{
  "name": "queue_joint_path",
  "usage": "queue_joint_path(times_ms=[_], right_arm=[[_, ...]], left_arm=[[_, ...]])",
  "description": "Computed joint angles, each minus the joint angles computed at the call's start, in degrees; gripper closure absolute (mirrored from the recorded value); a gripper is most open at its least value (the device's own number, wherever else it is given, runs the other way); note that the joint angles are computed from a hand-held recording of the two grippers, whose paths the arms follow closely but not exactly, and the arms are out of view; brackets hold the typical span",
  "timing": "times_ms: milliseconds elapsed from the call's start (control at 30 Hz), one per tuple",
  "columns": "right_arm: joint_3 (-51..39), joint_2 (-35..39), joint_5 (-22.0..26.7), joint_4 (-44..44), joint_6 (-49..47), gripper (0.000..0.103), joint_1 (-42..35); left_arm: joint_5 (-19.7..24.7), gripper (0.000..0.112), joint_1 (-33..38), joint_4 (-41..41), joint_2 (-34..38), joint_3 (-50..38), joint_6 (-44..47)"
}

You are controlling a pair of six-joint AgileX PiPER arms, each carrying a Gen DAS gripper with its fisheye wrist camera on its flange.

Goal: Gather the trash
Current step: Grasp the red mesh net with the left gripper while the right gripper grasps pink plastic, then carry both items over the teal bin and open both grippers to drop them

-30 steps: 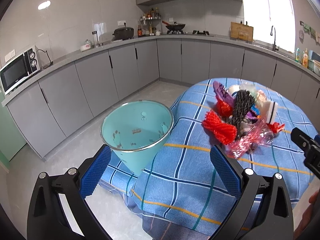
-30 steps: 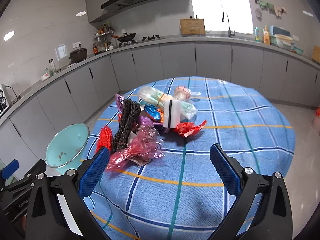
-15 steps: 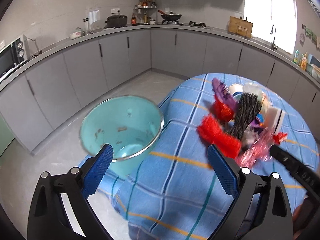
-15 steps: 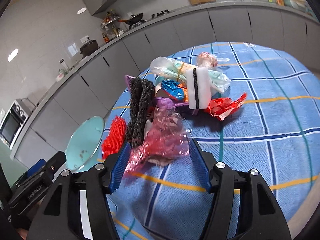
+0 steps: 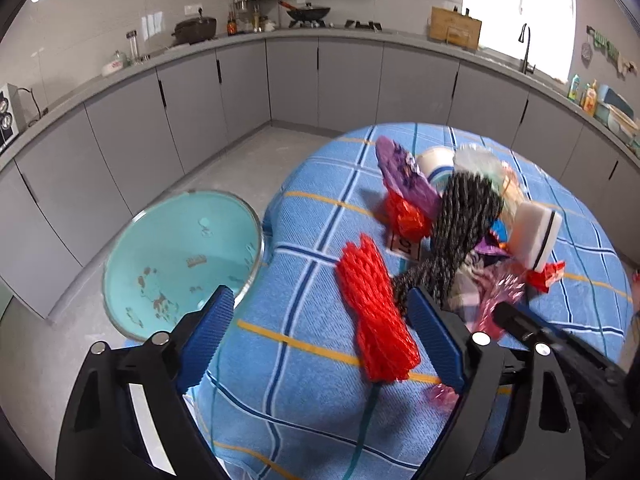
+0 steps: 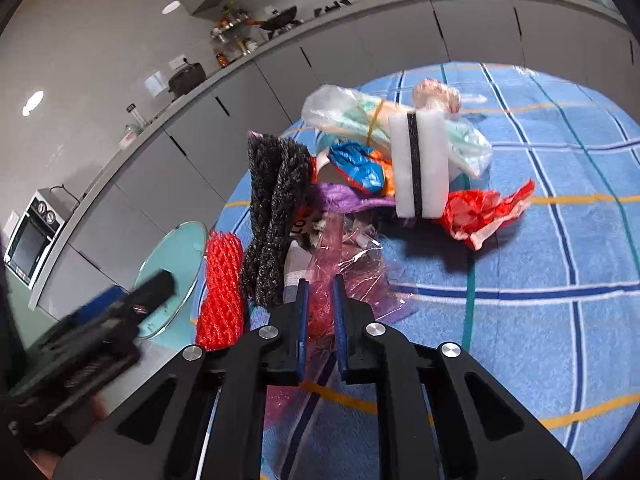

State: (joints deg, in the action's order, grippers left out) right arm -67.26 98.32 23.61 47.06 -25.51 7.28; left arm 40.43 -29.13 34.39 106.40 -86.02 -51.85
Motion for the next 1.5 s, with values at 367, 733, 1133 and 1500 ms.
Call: queue_joint_path(times_ms=[367,733,1133,1500], right_arm=[[3.3,-4.9,-6.0,2.1,-4.3,0.091,-1.7],[3.9,-6.6,-7.5,-4.0,2.1,0.091,-0.7],[2.8,-9.1,-10.1,-9.1,5.8,0.091,1.1],[-12.4,1.6,-4.5,-12.2,7.4,0.09,8.9]], left_arm=[[0.0,0.054,1.0,-9.4,6.3,-4.5,7.2],[-9.7,0.096,3.2,-17.6,3.4,1.8,14.1],[-19.1,0.098,6.9,-21.6,-7.4,12.4,17.5],[-17.4,0.097,14.6,-13.1,-12.9,14.6,10.7]])
